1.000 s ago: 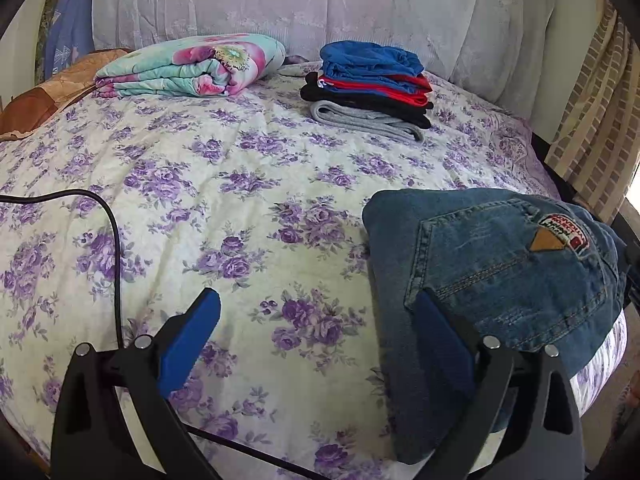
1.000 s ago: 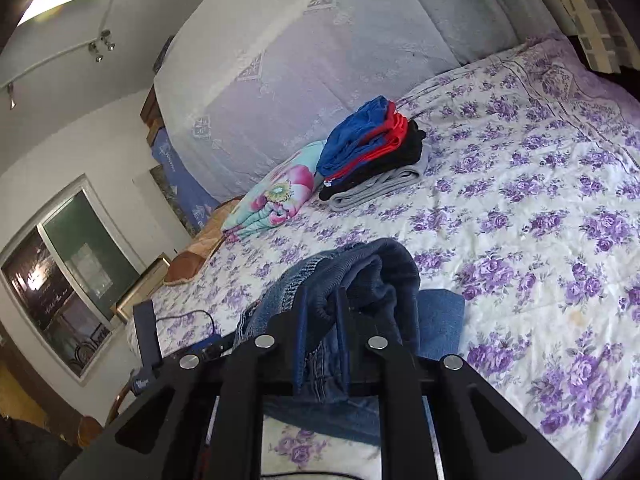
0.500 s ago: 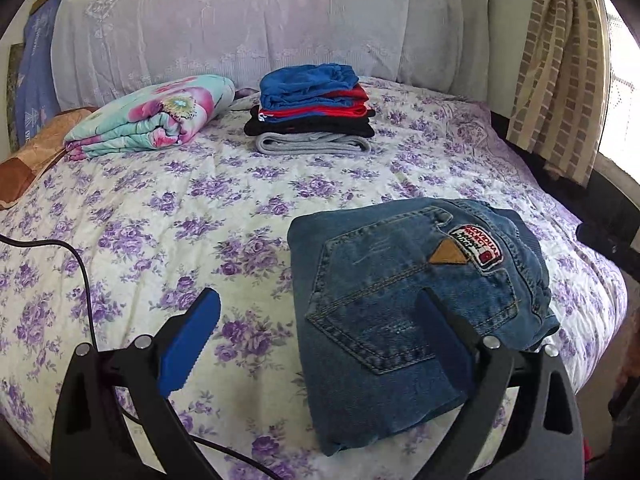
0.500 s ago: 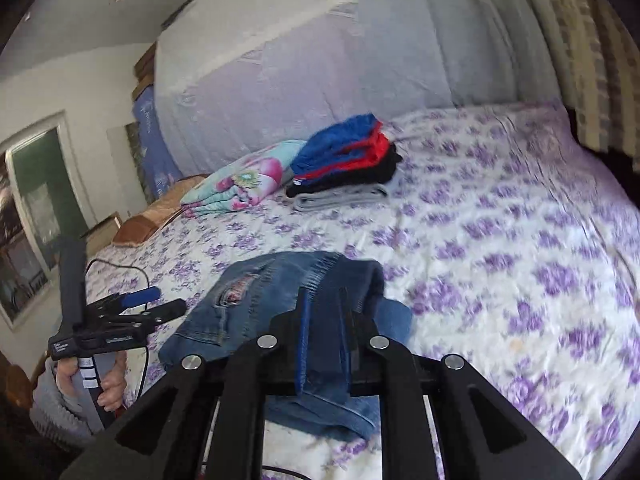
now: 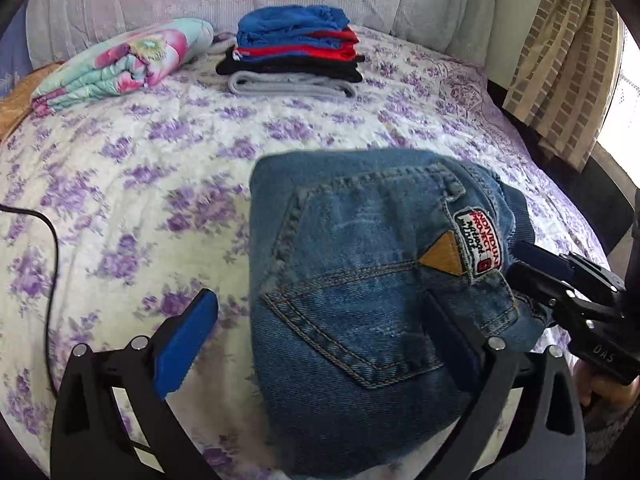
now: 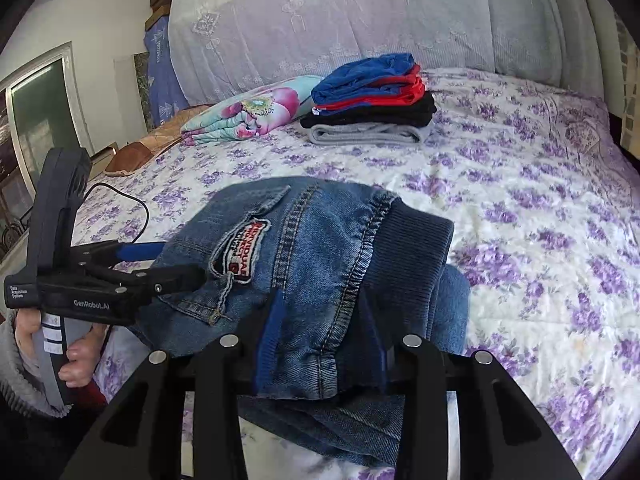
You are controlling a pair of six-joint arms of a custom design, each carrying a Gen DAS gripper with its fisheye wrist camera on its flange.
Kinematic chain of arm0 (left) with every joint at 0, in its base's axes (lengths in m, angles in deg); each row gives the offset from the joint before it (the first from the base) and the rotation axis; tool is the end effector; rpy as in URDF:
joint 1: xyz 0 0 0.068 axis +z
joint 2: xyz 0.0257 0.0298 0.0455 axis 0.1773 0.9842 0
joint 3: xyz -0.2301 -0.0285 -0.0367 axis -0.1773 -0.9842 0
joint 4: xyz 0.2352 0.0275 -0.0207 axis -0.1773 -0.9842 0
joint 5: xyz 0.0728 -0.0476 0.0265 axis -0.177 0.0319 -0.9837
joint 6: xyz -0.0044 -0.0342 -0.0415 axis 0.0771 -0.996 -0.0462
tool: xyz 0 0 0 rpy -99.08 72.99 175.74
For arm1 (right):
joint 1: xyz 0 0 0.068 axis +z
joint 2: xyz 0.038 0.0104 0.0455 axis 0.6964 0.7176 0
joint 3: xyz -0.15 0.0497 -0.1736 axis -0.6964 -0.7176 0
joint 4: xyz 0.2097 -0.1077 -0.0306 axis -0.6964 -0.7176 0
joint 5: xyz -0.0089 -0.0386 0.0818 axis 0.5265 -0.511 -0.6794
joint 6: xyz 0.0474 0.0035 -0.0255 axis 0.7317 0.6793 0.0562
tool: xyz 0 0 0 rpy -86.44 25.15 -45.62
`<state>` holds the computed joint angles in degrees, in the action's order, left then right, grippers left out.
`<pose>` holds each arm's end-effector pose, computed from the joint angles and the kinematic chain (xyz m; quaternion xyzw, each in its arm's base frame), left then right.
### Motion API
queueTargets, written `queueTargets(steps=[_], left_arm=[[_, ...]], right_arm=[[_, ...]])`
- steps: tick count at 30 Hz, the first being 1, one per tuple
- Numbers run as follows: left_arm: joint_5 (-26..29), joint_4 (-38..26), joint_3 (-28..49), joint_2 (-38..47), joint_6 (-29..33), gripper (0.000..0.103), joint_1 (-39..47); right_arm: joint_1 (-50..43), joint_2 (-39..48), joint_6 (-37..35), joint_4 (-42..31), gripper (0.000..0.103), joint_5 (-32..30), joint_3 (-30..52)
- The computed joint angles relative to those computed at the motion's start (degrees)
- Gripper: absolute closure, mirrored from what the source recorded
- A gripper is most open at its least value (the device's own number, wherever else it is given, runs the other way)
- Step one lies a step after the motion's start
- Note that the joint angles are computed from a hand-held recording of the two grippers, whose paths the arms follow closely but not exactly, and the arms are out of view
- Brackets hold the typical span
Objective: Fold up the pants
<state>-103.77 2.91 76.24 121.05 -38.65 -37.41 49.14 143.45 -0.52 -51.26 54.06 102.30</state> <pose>0.2237 -0.2200 0.0644 -0.0625 0.9182 -0.0664 0.3855 0.2515 0.0407 0.0923 -0.2804 0.8508 0.2074 0.3931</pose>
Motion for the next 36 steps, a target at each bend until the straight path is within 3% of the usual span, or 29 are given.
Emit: queueTargets(steps=[3,6,8,12,18,21,24,29,30,32,36], left_arm=[[-6.3,-5.4,0.1,-5.5,1.3,0.004,-1.5],[-11.5,-11.3,5.2,-7.1,5.8,0.004,-1.5],[-11.9,-13.4,9.3,-5.9,9.6,0.004,1.6],[-1.3,-14.2,15.2,-0.5,14.3,0.004,12.2],[1.9,-13.1,16.4,3.3,20.2,0.005,14.5],[4.1,-12.3,15.8,3.7,23.5,0.005,14.8],[6.2,-14.6,18.9,5.8,27.0,0.005,15.6],[12.1,-21.7,28.2,11.3,33.7,0.006,17.7],[14.5,-22.4,29.2,11.9,34.6,0.008,18.7],[22.4,-24.8,32.7,14.5,34.6,0.031,21.3],[22.0,-26.3,40.3,22.8,30.8,0.035,21.8]], right_arm=[[0.7,-8.5,-0.8,-4.8,0.058,-2.5,0.3],[4.8,-9.2,0.0,-8.4,0.057,-1.2,4.8],[7.2,-9.2,-0.2,-9.7,0.057,-0.3,5.9],[9.3,-12.3,-0.6,-7.3,0.045,1.4,1.3],[15.5,-11.6,-3.2,-8.6,0.039,1.5,1.1],[18.9,-3.9,-5.9,-9.3,0.033,5.2,3.9],[17.4,0.0,-5.5,-4.3,0.032,3.1,2.2],[15.9,0.6,-4.5,-3.9,0.030,0.2,1.9],[16.0,0.8,-4.7,-3.6,0.030,0.2,1.9],[16.2,0.3,-4.6,-3.5,0.030,0.2,1.4],[15.8,0.9,-3.6,-3.3,0.030,-0.3,1.6]])
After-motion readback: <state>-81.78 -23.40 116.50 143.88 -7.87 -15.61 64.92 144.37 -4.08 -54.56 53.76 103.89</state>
